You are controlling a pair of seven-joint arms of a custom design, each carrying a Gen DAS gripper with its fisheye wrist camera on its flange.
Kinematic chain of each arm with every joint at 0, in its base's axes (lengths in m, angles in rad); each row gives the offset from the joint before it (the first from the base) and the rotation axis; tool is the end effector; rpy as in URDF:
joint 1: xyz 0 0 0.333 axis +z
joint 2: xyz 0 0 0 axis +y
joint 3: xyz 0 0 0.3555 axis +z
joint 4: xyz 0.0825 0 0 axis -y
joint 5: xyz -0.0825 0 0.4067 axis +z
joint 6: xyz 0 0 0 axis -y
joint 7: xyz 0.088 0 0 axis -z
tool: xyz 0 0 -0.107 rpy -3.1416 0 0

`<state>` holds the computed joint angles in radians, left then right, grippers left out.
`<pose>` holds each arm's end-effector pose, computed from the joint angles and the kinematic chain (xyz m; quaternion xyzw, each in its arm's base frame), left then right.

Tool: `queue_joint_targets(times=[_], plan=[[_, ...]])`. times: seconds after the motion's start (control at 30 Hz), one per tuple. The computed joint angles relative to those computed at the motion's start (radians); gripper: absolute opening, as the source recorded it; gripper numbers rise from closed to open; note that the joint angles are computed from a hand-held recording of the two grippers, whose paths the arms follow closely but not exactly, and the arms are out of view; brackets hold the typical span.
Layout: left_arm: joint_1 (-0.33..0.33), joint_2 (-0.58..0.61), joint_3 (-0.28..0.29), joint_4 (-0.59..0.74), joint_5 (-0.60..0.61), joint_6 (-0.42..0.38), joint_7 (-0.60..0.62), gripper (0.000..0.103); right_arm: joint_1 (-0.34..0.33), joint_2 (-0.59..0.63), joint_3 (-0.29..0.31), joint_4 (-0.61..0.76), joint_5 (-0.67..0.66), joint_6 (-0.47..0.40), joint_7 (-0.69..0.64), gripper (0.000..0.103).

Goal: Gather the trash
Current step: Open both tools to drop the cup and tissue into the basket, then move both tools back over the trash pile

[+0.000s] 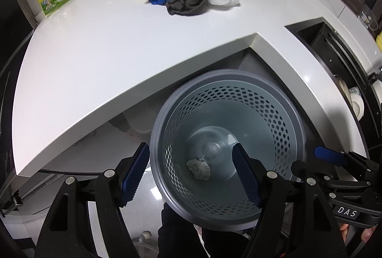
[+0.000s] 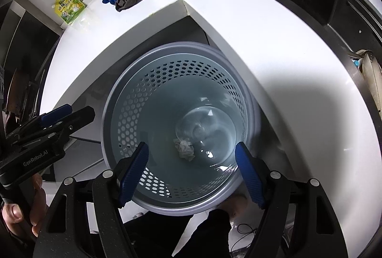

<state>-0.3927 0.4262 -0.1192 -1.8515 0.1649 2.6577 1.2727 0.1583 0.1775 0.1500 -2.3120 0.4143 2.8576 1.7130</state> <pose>0.6175 -0.3424 0.3562 -0.5725 0.7969 -0.1667 0.0973 0.5532 0.1520 0.3247 -0.6123 0.7631 -0.0051 0.2066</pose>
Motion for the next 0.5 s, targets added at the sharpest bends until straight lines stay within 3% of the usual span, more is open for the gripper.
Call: queue_joint_targets(times=[0.2,0.5], plan=[[-0.007,-0.003,0.008,0.014,0.009,0.015,-0.016,0.071,0.001,-0.02,-0.011,-0.014,-0.013,0.017,0.01,0.072],[-0.019,-0.021,0.04,0.035,0.065,0.062,-0.071,0.079,0.008,-0.049,-0.036,-0.006,-0.067,0.054,0.043,0.072]])
